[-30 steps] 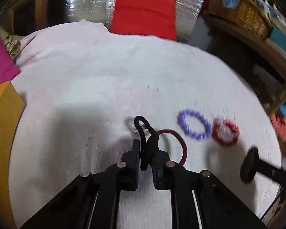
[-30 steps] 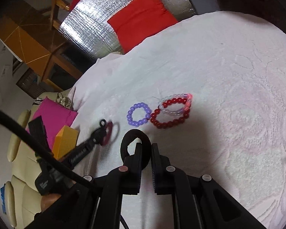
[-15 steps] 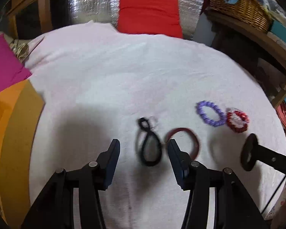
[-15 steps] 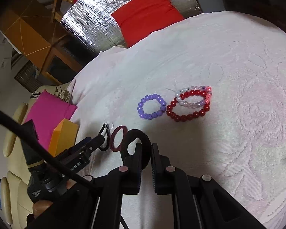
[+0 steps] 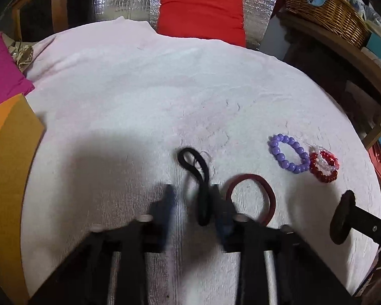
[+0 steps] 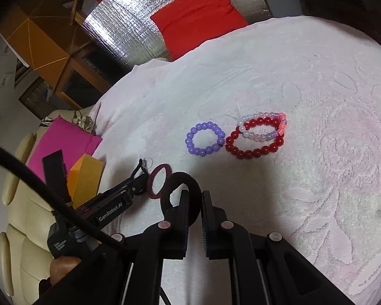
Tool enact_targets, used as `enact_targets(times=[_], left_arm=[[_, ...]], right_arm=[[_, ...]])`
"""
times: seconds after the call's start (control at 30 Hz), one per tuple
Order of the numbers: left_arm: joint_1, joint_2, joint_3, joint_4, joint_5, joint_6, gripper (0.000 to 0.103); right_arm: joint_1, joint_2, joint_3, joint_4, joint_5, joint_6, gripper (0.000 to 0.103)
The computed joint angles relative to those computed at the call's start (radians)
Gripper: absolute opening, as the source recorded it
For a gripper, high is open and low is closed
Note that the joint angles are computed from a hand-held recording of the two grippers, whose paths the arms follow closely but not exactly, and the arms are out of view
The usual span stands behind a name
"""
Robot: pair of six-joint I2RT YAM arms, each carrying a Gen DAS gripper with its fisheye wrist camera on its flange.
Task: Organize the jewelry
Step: 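Carry the black cord tie into the orange box while the right tool drops the black ring there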
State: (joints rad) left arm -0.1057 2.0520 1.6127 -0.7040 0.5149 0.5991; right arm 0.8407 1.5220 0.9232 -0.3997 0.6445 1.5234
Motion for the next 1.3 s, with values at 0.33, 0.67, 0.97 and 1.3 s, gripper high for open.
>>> enact_targets(times=[0.33,0.67,0.97,1.3], left_arm=[[0.057,-0.111,-0.051,0.046,0.069,-0.038,0.005],[0.172,-0.133,0.016,-0.049,0.182,0.017,0.005],[0.362,-0.107,0.165,-0.176,0.388,0.087,0.005],[0.477,0.211,0.597,-0.245,0.313,-0.027,0.005]], right_arm=[[0.021,-0.049,-0.022,0.015,0.044,-0.009,0.01],[0.038,0.046,0.096,0.054,0.065,-0.103,0.01],[0.041,0.208,0.282,0.066,0.033,-0.197,0.01],[0.004,0.466,0.701,0.001,-0.05,-0.39,0.01]])
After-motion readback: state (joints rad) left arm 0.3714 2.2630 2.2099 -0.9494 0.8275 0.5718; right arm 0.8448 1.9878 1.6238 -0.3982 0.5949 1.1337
